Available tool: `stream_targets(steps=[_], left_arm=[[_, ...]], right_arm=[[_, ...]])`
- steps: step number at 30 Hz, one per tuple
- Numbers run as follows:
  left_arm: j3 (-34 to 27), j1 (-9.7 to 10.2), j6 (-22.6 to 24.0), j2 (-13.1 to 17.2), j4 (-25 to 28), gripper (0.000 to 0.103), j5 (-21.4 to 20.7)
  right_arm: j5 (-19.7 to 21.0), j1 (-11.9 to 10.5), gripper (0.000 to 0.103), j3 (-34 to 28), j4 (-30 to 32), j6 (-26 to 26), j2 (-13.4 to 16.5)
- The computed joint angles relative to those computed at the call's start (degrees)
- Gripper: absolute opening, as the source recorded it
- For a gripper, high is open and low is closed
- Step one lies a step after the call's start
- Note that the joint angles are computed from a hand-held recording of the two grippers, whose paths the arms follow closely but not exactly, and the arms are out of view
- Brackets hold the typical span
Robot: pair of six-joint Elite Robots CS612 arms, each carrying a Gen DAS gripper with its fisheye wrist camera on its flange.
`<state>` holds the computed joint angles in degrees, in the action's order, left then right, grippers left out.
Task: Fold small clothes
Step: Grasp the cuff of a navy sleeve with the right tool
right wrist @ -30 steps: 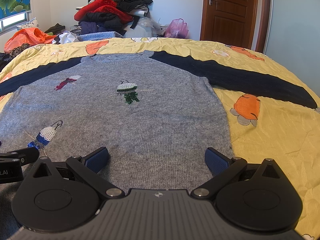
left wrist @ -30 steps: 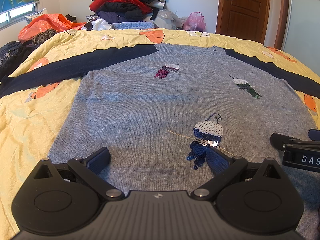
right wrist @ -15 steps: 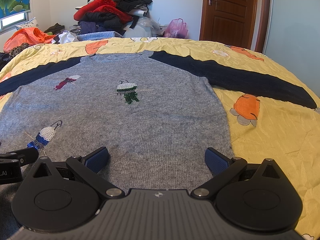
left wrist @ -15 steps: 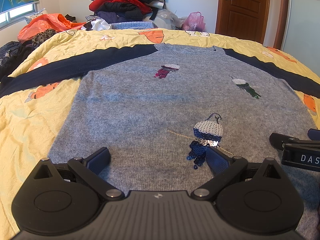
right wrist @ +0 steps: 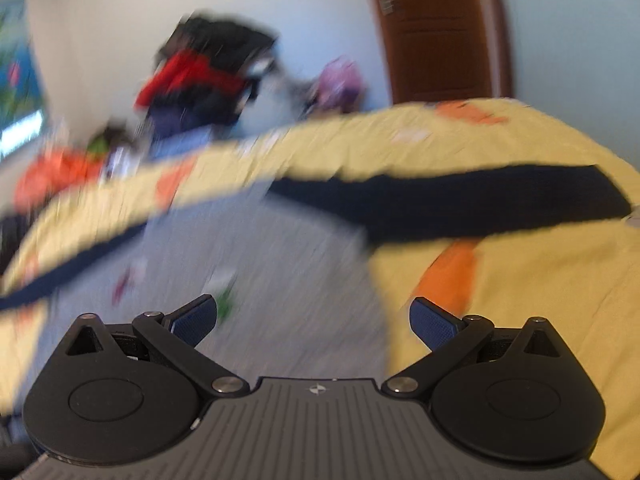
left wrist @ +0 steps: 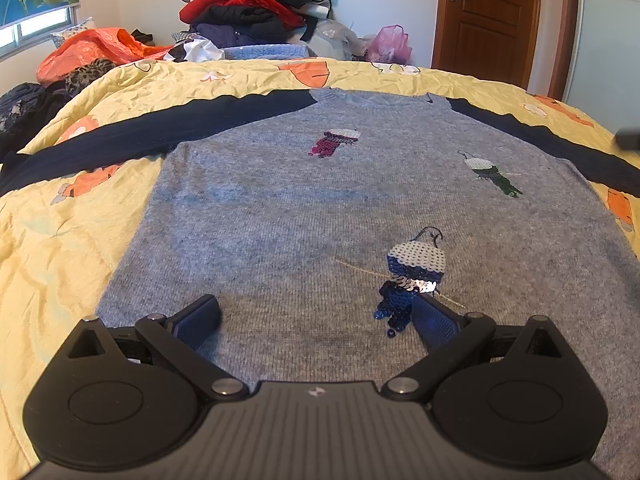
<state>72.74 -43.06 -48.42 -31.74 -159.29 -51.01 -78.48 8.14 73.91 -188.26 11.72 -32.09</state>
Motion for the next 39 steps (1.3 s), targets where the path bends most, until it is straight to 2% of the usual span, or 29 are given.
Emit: stream_targets(steps=[3,6,9,14,18,22,24,25,26,28,31,33,36,39], left_arm=[[0.02,0.0,0.03,0.0,-0.04,0.103,-0.01],[-0.05,0.01,0.08,0.04,-0.08,0.103,-0.03],[-0.08,0.01,0.05,0.05,-0.01,0.103,0.0],[0.11,0.0,0.08,-0.03,-0.18,0.103,-0.02],[0.11,0.01,0.08,-0.03,-0.18,0.103,-0.03],[0.13,0.01,0.09,-0.03,-0.22,0.103,-0.03],[0.12,0.01,0.09,-0.01,-0.24,0.103,-0.03],[0.1,0.01,0.09,0.0,-0.24,0.103,-0.02],[0.15,0.0,0.11,-0.02,-0.26,0.103,-0.02],[0.15,0.0,0.11,-0.02,-0.26,0.103,-0.02],[0.15,0.0,0.1,-0.02,-0.31,0.103,-0.04],[0.13,0.0,0.07,-0.01,-0.26,0.103,-0.01],[0.2,0.01,0.15,-0.04,-0.34,0.103,-0.04],[0.16,0.0,0.13,-0.01,-0.36,0.103,-0.05]], right_arm=[[0.51,-3.03,0.103,-3.29,-0.05,6.21,1.48],[-2.77,-5.71,0.103,-6.32,1.21,14.46,3.21],[-3.85,-8.21,0.095,-8.26,1.02,21.3,4.78],[-6.45,-10.36,0.089,-9.92,0.27,31.54,6.99],[-4.43,-11.14,0.086,-11.61,-0.32,36.93,9.08],[-5.61,-11.1,0.078,-14.82,-1.66,37.26,11.53],[-6.64,-10.98,0.07,-16.25,-0.92,36.57,12.27],[-7.55,-10.77,0.057,-17.27,0.36,35.89,12.5],[-8.13,-10.67,0.036,-18.36,1.98,35.25,12.92],[-8.71,-10.67,0.015,-19.59,5.6,34.32,13.15],[-10.45,-10.0,0.016,-20.18,5.0,32.27,13.14],[-9.49,-9.04,0.016,-19.27,0.72,28.67,12.41],[-2.91,-6.73,0.016,-20.73,-3.02,22.12,12.37],[7.69,-3.9,0.016,-25.59,-1.44,17.59,14.13]])
